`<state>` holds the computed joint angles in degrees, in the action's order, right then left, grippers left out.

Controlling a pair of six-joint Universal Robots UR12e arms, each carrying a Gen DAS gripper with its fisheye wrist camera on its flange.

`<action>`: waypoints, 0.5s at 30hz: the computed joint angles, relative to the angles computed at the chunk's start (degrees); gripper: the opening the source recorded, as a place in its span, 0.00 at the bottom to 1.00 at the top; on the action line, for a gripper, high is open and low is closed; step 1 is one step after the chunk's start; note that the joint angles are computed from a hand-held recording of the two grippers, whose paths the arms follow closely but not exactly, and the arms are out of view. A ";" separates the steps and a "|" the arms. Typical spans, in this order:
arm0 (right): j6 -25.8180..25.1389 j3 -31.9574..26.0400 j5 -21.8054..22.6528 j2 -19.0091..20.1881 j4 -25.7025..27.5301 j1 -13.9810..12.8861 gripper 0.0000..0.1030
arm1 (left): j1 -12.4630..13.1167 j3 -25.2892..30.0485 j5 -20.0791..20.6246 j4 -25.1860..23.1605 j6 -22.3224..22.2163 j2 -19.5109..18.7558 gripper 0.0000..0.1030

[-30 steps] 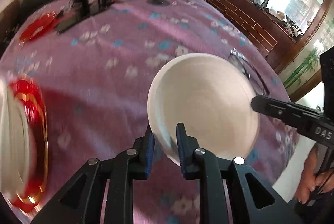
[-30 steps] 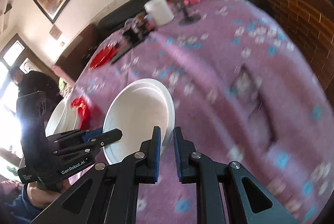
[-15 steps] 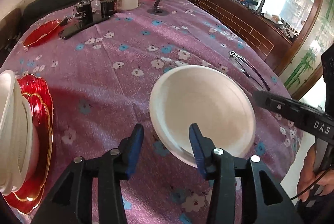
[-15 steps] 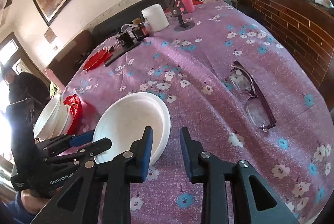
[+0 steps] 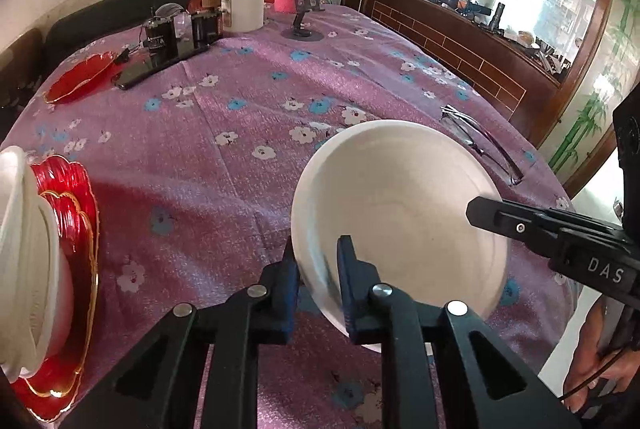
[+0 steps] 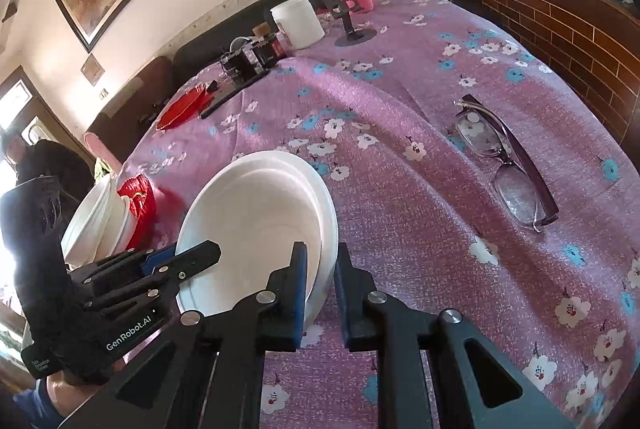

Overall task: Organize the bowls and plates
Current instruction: 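Lift the small white bowl with the left gripper and carry it to the stack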

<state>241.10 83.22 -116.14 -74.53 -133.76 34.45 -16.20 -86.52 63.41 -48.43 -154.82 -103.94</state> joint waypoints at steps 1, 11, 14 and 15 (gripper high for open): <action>-0.02 -0.13 -0.10 0.04 -0.11 0.06 0.14 | 0.03 -0.12 0.17 0.33 -0.02 0.11 0.17; -1.54 -2.25 -0.38 1.41 -0.16 0.49 0.14 | 1.07 -1.40 0.30 4.04 -1.11 1.14 0.17; -2.11 -3.06 -0.45 1.93 -0.12 0.60 0.14 | 1.38 -1.84 0.42 5.36 -1.34 1.48 0.17; -2.38 -3.44 -0.57 2.14 -0.02 0.68 0.14 | 1.51 -1.94 0.39 5.65 -1.39 1.57 0.17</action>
